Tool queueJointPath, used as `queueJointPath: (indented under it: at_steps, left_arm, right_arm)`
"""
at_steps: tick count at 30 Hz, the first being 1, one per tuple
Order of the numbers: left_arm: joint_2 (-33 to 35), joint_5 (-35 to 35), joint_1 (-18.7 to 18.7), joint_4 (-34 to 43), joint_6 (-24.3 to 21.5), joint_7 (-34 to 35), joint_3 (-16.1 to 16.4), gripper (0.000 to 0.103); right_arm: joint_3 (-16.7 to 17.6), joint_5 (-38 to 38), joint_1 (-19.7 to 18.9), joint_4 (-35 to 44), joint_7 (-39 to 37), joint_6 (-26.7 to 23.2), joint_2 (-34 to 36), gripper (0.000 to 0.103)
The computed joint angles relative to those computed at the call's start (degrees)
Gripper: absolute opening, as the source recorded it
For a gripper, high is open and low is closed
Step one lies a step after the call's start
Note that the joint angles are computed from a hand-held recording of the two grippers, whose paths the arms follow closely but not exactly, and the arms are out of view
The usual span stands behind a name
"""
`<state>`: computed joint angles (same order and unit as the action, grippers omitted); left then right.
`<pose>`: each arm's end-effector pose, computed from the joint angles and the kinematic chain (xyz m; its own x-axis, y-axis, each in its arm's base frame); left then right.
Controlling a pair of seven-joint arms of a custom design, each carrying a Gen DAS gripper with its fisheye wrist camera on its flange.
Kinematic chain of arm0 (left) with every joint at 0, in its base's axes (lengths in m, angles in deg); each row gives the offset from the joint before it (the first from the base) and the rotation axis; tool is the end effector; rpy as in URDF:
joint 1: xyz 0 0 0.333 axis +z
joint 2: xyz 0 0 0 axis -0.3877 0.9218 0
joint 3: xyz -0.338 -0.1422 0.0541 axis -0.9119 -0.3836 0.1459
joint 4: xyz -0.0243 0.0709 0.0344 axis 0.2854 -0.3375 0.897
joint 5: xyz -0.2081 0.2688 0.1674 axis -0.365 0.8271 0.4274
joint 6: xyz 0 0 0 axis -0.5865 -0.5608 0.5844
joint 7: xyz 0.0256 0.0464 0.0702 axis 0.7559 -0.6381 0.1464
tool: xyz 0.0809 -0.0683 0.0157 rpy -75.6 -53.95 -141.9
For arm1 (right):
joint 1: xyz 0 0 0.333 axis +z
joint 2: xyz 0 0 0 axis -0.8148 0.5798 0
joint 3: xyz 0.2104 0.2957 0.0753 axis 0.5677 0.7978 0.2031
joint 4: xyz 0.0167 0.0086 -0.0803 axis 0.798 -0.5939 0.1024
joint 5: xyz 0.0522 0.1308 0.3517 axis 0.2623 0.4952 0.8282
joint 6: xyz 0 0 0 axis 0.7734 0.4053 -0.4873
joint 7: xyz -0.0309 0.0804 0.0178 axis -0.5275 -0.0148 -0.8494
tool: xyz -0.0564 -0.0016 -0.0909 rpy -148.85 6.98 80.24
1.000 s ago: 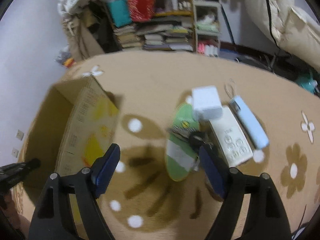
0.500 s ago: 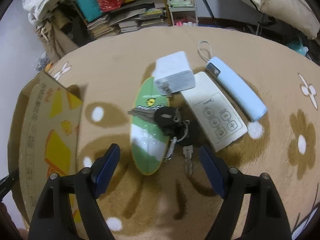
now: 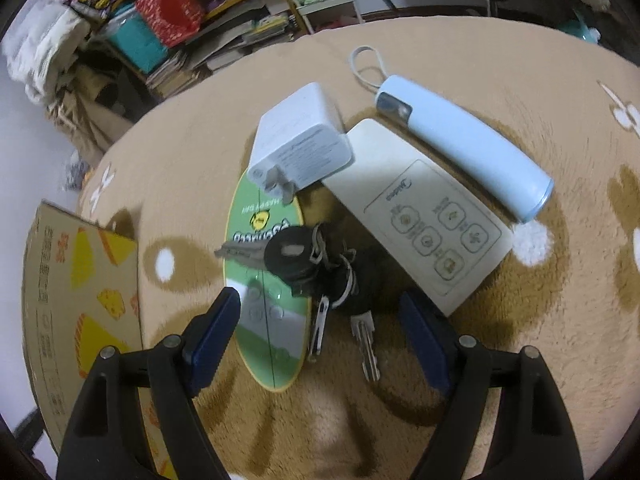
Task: Organize rigid objects
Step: 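Return the right gripper to the cluster and grasp the remaining keys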
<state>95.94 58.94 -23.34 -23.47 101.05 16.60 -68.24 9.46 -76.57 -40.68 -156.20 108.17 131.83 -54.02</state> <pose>0.6439 -0.0392 0.4669 -0.0498 -0.9988 -0.0040 -0.9389 0.0481 -0.3408 0.6409 0.2009 0.3759 -0.4509 -0.8203 -0.3518 -0.7712 0.5565 -0.3092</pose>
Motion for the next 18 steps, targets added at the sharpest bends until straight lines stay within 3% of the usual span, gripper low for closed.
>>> queueJointPath:
  at_steps: [4, 11, 15, 17, 18]
  left_arm:
    - [0.0, -0.1, 0.0, 0.0, 0.0, 0.0, 0.0, 0.012]
    - [0.0, 0.1, 0.0, 0.0, 0.0, 0.0, 0.1, 0.012]
    - [0.0, 0.1, -0.1, 0.0, 0.0, 0.0, 0.1, 0.012]
    - [0.0, 0.2, -0.1, 0.0, 0.1, -0.1, 0.1, 0.012]
    - [0.0, 0.3, -0.1, 0.0, 0.1, 0.0, 0.1, 0.012]
  right_arm:
    - [0.8, 1.8, -1.1, -0.8, 0.4, 2.3, 0.3, 0.088]
    - [-2.7, -2.7, 2.7, 3.0, 3.6, -3.4, 1.7, 0.086]
    - [-5.0, -7.0, 5.1, 4.5, 7.5, -6.6, 1.8, 0.076]
    - [-4.4, -7.0, 4.2, 3.3, 8.2, -5.9, 1.0, 0.067]
    - [-4.1, -6.7, 3.6, 2.6, 8.6, -5.3, 0.6, 0.058]
